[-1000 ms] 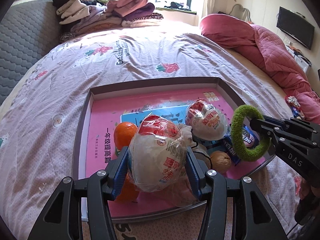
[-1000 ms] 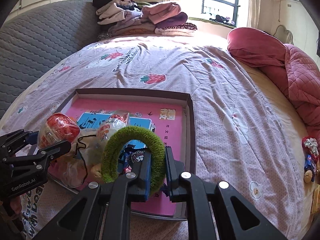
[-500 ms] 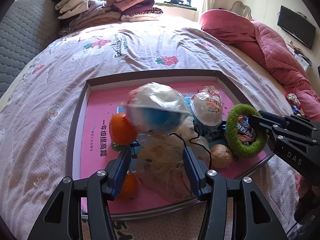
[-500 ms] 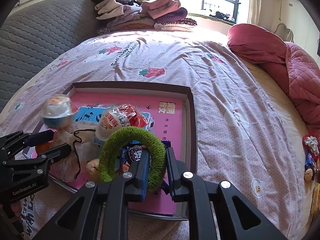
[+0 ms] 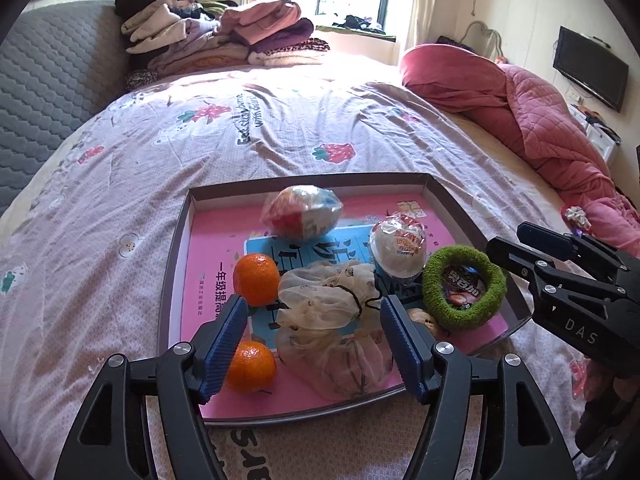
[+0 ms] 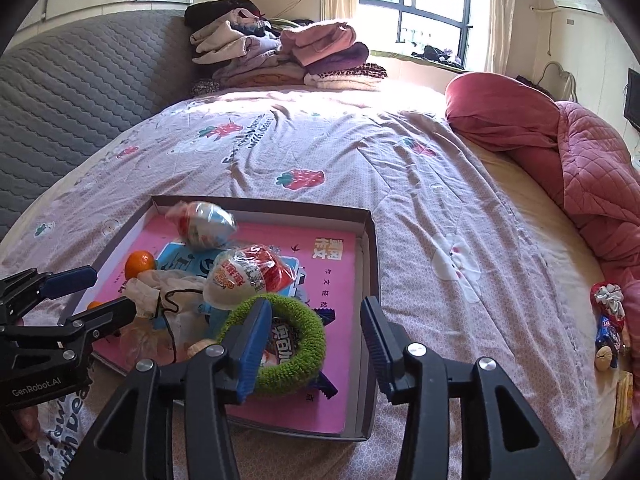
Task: Organize objects
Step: 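Withdraw both open grippers back from the tray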
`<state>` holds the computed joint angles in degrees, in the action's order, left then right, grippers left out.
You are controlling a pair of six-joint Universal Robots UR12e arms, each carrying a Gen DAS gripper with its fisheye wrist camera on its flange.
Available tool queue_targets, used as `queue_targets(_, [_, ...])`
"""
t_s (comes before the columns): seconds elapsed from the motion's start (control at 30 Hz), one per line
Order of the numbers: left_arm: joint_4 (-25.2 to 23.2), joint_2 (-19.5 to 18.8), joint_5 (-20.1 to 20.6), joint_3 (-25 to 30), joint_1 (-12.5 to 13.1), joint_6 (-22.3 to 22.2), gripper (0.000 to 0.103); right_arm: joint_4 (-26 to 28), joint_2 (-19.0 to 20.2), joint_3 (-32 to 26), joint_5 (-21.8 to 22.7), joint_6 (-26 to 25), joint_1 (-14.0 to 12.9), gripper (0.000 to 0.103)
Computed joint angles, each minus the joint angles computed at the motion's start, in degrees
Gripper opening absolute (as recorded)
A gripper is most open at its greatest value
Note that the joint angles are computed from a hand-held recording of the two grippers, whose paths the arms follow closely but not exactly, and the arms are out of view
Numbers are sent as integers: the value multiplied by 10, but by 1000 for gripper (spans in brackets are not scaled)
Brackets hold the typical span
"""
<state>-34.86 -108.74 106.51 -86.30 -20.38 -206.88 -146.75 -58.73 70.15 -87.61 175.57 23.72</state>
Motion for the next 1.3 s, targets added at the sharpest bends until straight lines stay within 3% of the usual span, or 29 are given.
queue_targets(0.73, [9, 26, 51, -12, -20, -18, 79, -69, -39, 48, 38, 26, -2, 63])
queue_targets(1.3, [4, 53, 104, -53, -38, -42, 79, -106, -71, 103, 52, 42, -4, 64])
